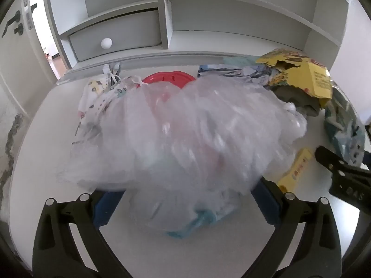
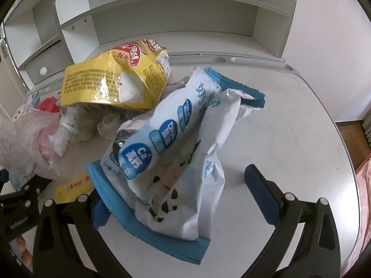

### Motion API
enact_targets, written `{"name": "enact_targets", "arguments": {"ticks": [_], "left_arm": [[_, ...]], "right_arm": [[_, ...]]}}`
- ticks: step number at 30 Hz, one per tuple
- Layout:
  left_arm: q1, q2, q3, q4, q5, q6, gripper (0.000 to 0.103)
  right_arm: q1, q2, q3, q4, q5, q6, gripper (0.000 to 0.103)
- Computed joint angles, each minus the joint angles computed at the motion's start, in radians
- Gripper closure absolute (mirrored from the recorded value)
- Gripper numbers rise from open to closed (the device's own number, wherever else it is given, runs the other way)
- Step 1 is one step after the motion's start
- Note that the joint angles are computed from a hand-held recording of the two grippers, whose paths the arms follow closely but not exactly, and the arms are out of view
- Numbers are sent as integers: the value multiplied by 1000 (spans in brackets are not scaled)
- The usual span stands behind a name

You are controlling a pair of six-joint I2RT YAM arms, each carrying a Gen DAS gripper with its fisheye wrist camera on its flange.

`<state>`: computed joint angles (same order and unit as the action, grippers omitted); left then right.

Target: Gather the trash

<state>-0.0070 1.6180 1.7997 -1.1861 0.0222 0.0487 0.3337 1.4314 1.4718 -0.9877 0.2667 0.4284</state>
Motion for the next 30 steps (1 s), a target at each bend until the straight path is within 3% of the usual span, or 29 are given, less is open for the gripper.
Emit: {"name": "enact_targets", "arguments": {"ticks": [4, 8, 11, 15, 17, 20, 23, 30], "left_arm": [[33, 21, 50, -18, 95, -3, 6], [47, 19, 70, 2, 103, 17, 6], [111, -114, -37, 32, 138, 53, 6], [164, -153, -54, 41, 151, 87, 6], [165, -157, -19, 13, 134, 81, 6], [204, -143, 41, -29, 182, 107, 6], [219, -134, 90, -60, 202, 125, 6], [269, -91, 219, -124, 233, 175, 6]], "right_arm": [[0, 1, 1, -2, 1, 0, 5], [0, 1, 1, -2, 1, 0, 5], [0, 1, 1, -2, 1, 0, 5], [0, 1, 1, -2, 1, 0, 5], [-1, 0, 2, -1, 0, -2, 5], [1, 0, 12, -29, -16, -1, 5], [3, -68, -13, -40, -99, 10, 6], [101, -217, 54, -94, 33, 29, 6]]}}
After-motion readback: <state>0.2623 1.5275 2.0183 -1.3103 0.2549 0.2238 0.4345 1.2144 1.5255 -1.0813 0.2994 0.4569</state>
